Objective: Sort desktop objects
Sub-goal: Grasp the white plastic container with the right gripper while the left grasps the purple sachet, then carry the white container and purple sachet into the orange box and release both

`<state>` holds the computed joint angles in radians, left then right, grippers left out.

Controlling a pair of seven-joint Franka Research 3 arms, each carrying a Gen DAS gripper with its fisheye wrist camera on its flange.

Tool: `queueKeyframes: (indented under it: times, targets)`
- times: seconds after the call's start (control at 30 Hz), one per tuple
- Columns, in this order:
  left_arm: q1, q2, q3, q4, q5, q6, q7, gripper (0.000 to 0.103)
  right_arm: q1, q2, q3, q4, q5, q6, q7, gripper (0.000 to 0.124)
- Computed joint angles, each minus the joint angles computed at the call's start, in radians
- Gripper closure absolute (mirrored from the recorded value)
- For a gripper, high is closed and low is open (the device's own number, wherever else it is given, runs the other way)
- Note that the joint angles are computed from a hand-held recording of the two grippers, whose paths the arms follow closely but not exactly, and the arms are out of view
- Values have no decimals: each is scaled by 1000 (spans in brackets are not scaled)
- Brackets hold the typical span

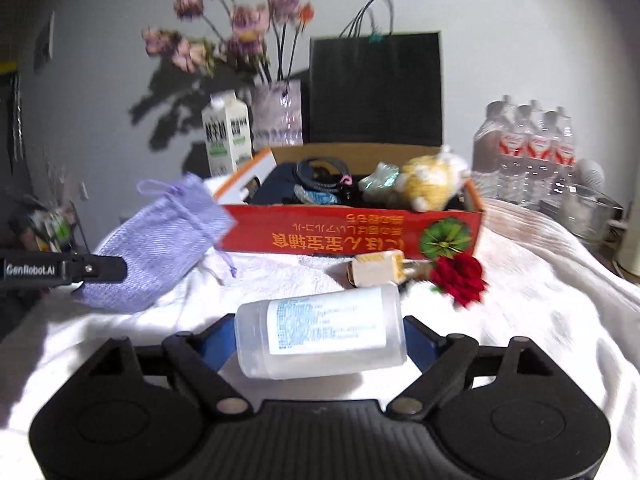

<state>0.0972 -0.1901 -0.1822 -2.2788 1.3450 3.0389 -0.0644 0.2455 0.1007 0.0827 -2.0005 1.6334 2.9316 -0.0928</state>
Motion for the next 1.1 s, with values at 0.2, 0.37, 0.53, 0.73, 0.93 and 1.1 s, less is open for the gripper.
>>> queueKeyframes:
  times: [0.2, 0.37, 0.53, 0.73, 0.93, 1.1]
  targets:
    - [-46, -142, -11, -183, -183, 58, 3, 100, -19, -196, -40, -227, 6, -41, -17, 40]
    - [-55, -221, -57, -258, -292, 49, 76, 100, -16, -318, -73, -365, -19, -74, -28, 40]
    - [17, -275, -140, -274, -321, 76, 91, 100, -19, -368, -90, -400, 36, -80, -59, 40]
    - [9, -222, -100, -234, -407, 125, 224, 100, -34, -381, -107, -369, 29, -153, -63, 40]
    - [-163, -77, 116, -61, -597, 134, 546, 100, -47, -273, -116, -186, 6, -195, -33, 40]
    - [-130, 85, 94, 148, -720, 113, 719, 100, -67, -87, -106, 96, -69, -266, 75, 40]
